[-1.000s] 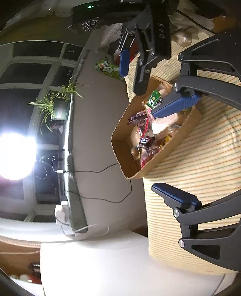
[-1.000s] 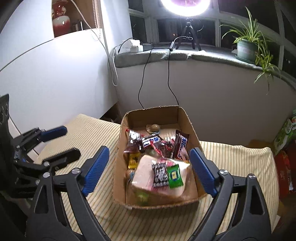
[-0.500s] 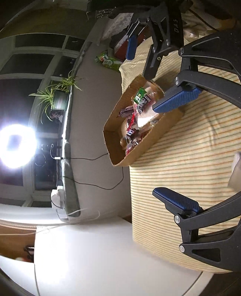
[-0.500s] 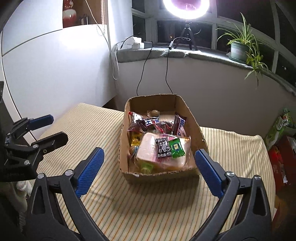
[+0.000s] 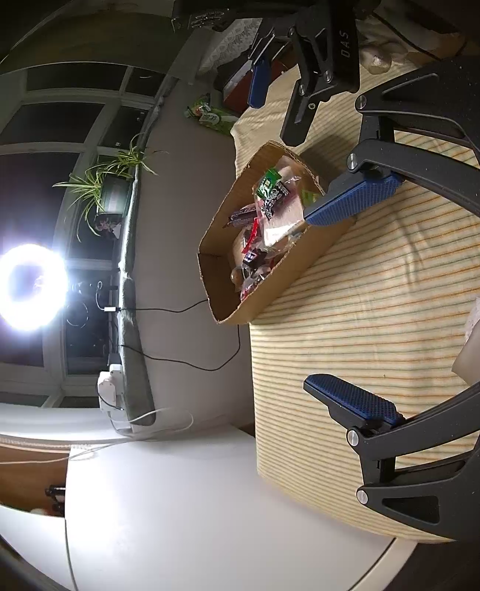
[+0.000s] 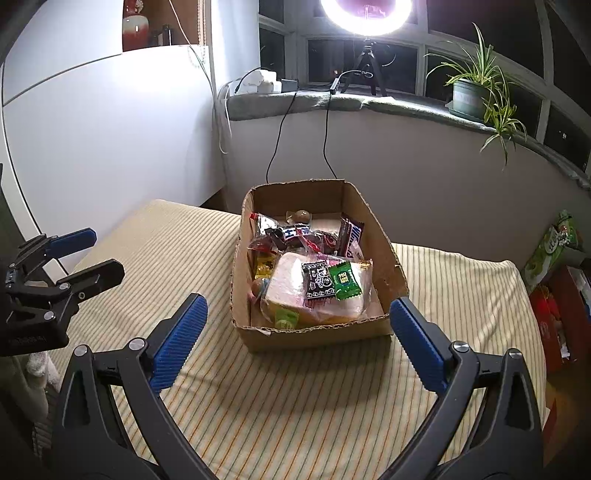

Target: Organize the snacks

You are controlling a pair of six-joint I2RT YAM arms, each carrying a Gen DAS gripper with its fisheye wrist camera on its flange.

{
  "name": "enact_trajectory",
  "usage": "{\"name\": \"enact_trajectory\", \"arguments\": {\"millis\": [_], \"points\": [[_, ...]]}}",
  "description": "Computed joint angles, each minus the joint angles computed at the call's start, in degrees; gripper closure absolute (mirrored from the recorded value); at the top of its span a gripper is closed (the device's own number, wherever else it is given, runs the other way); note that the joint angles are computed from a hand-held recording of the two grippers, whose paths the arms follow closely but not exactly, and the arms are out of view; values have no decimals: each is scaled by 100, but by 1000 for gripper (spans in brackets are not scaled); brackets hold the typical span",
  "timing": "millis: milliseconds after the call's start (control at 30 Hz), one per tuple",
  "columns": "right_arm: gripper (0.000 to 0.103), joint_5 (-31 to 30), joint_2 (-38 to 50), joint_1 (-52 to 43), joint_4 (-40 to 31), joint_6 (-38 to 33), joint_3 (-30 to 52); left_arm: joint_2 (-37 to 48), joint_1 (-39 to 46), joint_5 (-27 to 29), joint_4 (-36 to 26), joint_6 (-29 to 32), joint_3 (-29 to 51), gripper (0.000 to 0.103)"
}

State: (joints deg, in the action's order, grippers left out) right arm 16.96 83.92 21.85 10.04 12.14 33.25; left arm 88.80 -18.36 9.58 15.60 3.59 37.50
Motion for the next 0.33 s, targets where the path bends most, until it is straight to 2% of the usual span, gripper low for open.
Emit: {"name": "enact_trajectory", "arguments": {"millis": [333], "points": [[2, 2, 18, -62, 115, -30, -75, 22, 32, 10, 75, 22, -39, 20]]}}
